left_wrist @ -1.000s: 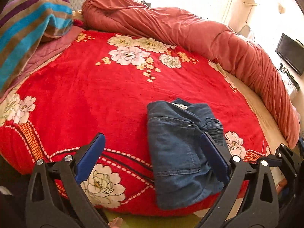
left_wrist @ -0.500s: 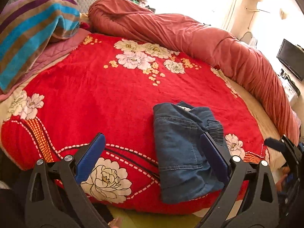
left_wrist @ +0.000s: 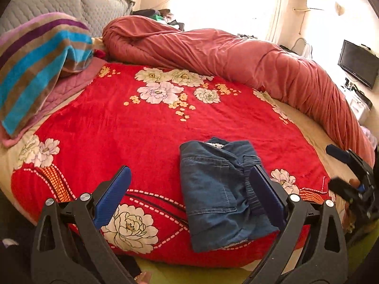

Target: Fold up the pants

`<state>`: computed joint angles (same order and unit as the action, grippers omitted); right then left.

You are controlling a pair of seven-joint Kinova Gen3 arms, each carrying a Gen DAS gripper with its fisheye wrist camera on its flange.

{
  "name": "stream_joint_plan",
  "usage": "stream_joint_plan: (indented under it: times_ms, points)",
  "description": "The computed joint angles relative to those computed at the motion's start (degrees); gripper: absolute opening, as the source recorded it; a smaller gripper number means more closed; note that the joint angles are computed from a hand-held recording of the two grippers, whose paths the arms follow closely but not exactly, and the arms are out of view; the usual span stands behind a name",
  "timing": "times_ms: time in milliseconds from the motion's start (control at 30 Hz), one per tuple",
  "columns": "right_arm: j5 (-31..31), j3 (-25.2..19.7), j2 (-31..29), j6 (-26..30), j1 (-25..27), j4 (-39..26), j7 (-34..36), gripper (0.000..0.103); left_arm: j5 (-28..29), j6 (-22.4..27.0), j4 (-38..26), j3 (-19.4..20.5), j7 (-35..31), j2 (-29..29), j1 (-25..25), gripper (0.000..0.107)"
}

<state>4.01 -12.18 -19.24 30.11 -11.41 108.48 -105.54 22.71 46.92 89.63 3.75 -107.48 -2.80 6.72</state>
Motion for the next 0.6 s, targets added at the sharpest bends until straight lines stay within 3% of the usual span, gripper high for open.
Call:
stream_joint_plan:
  times_ms: [600]
  points:
    - [5.01, -1.59, 1.65, 2.57, 4.62, -1.56, -7.21, 0.098, -5.05, -0.30, -0.03, 1.64, 3.18, 1.42, 1.81, 0.093]
